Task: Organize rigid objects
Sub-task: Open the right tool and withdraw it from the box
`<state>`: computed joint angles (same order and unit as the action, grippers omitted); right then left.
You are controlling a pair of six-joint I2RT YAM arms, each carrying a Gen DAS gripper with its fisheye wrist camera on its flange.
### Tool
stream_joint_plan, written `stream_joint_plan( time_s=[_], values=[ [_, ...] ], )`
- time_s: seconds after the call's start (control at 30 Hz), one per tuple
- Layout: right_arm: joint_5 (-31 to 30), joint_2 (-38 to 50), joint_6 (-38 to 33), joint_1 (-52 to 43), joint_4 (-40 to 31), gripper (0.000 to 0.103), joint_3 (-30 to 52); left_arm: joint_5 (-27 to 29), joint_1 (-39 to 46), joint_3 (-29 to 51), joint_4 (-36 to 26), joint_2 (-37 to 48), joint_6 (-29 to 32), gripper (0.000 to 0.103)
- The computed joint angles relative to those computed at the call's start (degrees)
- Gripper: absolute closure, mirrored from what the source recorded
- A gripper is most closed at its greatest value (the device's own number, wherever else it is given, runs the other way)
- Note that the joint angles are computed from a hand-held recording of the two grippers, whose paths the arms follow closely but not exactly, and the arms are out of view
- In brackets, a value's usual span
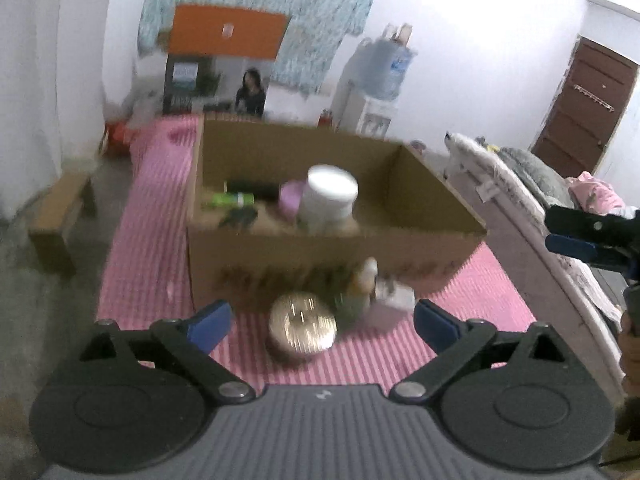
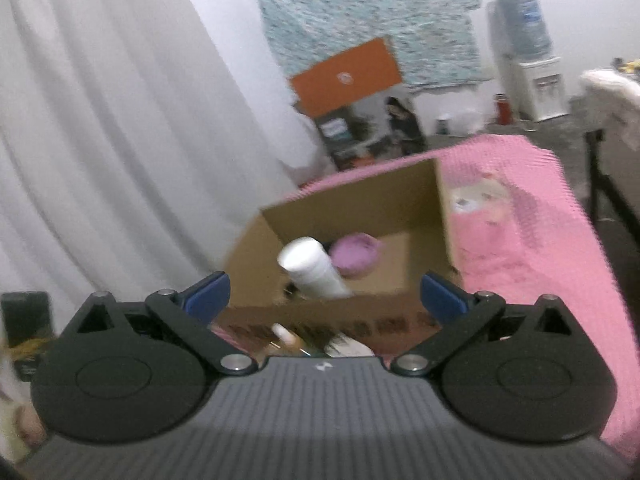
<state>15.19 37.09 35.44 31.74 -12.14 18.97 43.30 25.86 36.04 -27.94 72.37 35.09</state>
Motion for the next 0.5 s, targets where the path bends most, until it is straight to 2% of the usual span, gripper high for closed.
stream_joint_plan(
  time_s=[0.1,0.23,0.37,0.5],
  values=[
    [11.43,3.94,2.73,8.18,-2.45,0.001,0.04,-1.53,0.16,-2.4,0.72,-0.38,0.52,0.005],
    [22.66,13.77,7.16,14.83,-3.94,0.001,1.99,-2.05,0.06,-4.39,1.85,-2.32,1.13,0.005],
    [28.78,17.76,9.19,17.33,-6.18,0.001,2.95,-2.51,-0.76,-6.58,4.34,-4.49,-0.79,0.004],
    [27.32,15.28,6.58,15.34,-6.11,0.001,2.49,-2.99,-1.52,-7.23,4.45,-5.15,-0.26,0.001]
  ],
)
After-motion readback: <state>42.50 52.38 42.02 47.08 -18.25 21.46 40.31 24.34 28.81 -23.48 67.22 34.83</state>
